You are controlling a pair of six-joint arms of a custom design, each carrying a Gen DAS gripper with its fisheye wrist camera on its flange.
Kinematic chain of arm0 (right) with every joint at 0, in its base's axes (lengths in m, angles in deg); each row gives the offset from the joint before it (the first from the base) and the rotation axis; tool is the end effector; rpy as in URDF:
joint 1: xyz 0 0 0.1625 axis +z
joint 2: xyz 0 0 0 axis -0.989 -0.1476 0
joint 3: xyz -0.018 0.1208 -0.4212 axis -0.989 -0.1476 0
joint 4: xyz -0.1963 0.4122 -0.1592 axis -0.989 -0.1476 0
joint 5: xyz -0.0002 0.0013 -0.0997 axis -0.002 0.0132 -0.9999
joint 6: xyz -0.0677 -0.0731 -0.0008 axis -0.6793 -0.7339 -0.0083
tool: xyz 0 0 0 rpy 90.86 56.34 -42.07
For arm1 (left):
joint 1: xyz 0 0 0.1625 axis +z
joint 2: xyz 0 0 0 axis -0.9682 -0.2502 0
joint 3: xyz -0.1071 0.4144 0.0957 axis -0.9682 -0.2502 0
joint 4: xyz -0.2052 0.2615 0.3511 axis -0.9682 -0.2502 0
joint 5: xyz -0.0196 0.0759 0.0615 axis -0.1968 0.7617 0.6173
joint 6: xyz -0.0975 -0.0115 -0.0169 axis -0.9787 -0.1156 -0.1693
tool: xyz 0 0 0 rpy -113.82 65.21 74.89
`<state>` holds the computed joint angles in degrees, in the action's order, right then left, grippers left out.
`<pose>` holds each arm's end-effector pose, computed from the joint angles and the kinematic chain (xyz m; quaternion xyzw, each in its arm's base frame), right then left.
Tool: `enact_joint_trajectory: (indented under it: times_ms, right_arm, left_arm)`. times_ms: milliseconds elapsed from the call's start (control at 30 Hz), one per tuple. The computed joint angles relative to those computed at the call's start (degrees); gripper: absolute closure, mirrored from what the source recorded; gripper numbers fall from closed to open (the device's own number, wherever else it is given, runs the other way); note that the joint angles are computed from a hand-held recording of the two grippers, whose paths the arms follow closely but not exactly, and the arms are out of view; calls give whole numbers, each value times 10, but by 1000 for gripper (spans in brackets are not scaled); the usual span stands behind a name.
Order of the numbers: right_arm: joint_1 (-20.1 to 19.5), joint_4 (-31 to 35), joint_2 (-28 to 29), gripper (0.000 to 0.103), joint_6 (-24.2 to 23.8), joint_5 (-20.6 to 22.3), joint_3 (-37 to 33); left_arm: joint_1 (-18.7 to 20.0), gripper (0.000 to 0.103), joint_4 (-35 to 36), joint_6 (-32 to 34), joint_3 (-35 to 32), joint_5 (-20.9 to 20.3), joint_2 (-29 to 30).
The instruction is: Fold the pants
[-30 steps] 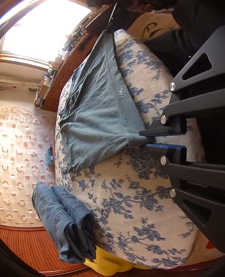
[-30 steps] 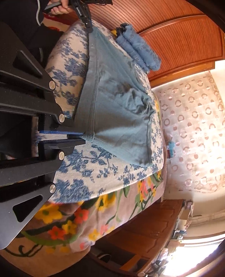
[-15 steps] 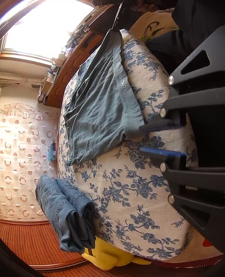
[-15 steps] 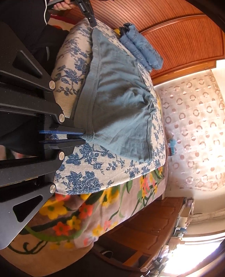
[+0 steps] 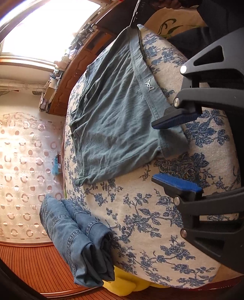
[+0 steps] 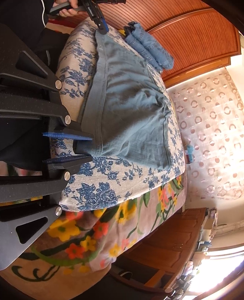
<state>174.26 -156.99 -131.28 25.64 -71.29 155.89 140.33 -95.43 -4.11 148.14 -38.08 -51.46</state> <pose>0.1328 -0.6979 0.2054 0.1977 -0.8965 0.3136 0.2427 -0.0906 -0.6546 0.2119 0.1817 0.8807 -0.3331 0.2835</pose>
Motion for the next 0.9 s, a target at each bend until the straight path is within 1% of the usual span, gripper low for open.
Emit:
enact_joint_trajectory:
  times_ms: [33,100,167,267,333,400,433,467,500,567,667,767,900]
  right_arm:
    - [-1,0,0,87,0,0,0]
    - [-2,2,0,87,3,2,1]
    - [-2,2,1,87,4,3,1]
    - [-3,1,1,87,5,5,1]
    - [-4,2,1,87,5,4,1]
    - [-4,1,1,87,4,6,1]
    - [-5,1,1,87,4,7,1]
    - [-4,3,1,88,4,6,1]
    - [-5,4,1,96,2,9,1]
    - [-6,2,-1,100,-1,16,3]
    - [-6,14,-8,101,5,29,7]
    - [-6,17,-14,101,-1,38,12]
    - [-4,16,-11,101,2,39,11]
  left_arm:
    - [1,55,3,1,1,-3,0]
    - [1,59,6,5,4,-8,-2]
    - [2,70,19,0,4,-15,-3]
    - [5,75,29,-7,2,-23,-3]
    - [4,78,31,-8,2,-22,-3]
    - [4,85,35,-14,2,-21,-5]
    - [4,92,33,-14,4,-22,-7]
    - [4,95,30,-12,6,-21,-8]
    - [4,98,28,-10,7,-23,-10]
    - [4,100,37,-17,13,-35,-21]
    - [0,100,46,-22,27,-37,-38]
    - [-2,100,50,-25,35,-27,-43]
    - [-3,99,41,-22,35,-20,-39]
